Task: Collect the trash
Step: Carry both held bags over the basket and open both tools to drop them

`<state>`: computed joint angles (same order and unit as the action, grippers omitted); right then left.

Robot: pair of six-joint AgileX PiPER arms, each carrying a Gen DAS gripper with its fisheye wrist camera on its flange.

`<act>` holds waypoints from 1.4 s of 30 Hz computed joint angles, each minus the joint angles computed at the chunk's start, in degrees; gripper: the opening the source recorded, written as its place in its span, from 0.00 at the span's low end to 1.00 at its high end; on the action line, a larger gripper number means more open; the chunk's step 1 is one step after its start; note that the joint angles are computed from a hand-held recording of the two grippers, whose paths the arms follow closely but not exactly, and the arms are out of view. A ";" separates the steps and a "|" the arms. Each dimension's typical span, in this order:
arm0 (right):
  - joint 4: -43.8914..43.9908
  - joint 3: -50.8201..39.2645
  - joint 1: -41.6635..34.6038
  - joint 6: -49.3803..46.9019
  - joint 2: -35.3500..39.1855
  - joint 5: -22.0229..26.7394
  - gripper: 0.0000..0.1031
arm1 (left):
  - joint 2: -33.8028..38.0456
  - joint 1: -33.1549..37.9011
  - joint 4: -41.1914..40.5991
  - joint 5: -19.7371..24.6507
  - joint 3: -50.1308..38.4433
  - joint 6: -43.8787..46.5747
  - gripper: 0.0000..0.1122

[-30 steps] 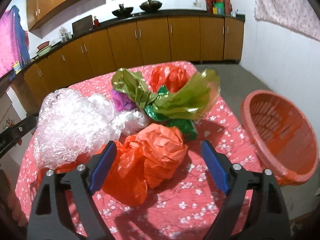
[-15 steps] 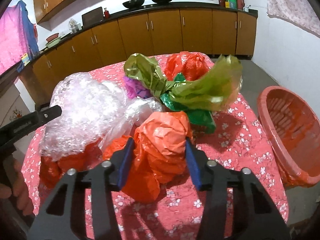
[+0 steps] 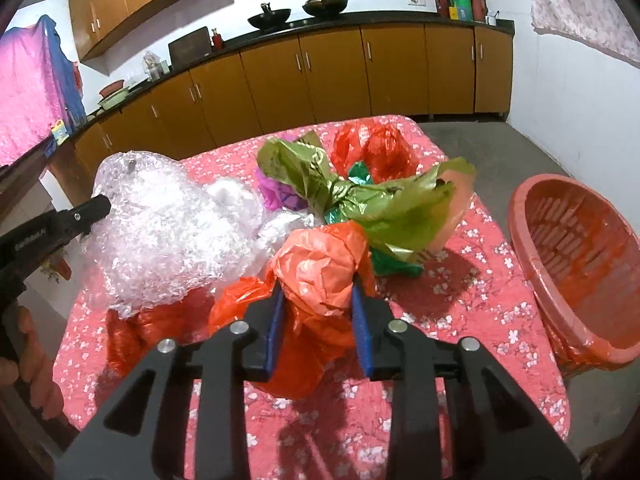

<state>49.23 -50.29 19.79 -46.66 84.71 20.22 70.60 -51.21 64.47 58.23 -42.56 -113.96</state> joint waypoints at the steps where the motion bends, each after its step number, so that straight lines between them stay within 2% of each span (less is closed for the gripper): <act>1: 0.85 0.35 -0.42 -1.04 -0.55 0.29 0.30 | -0.20 0.23 0.15 -0.03 -0.07 0.29 0.05; 12: 5.84 2.17 -5.78 -7.36 -5.69 4.45 0.30 | 0.15 -4.86 2.46 5.80 -4.45 1.01 0.05; 22: 7.90 1.88 -10.92 -10.44 -9.37 8.03 0.30 | 1.64 -7.91 5.13 7.48 -8.07 1.98 0.05; 31: 9.96 1.12 -19.18 -14.37 -11.46 11.94 0.30 | 5.78 -8.96 7.31 3.91 -13.31 3.96 0.05; 42: 11.91 -4.67 -35.30 -19.02 -8.91 17.06 0.30 | 14.47 -7.76 9.38 -5.20 -21.85 6.15 0.05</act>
<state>61.14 -54.96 -15.51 -65.68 75.81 37.28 85.07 -58.97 73.85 53.03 -64.42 -107.81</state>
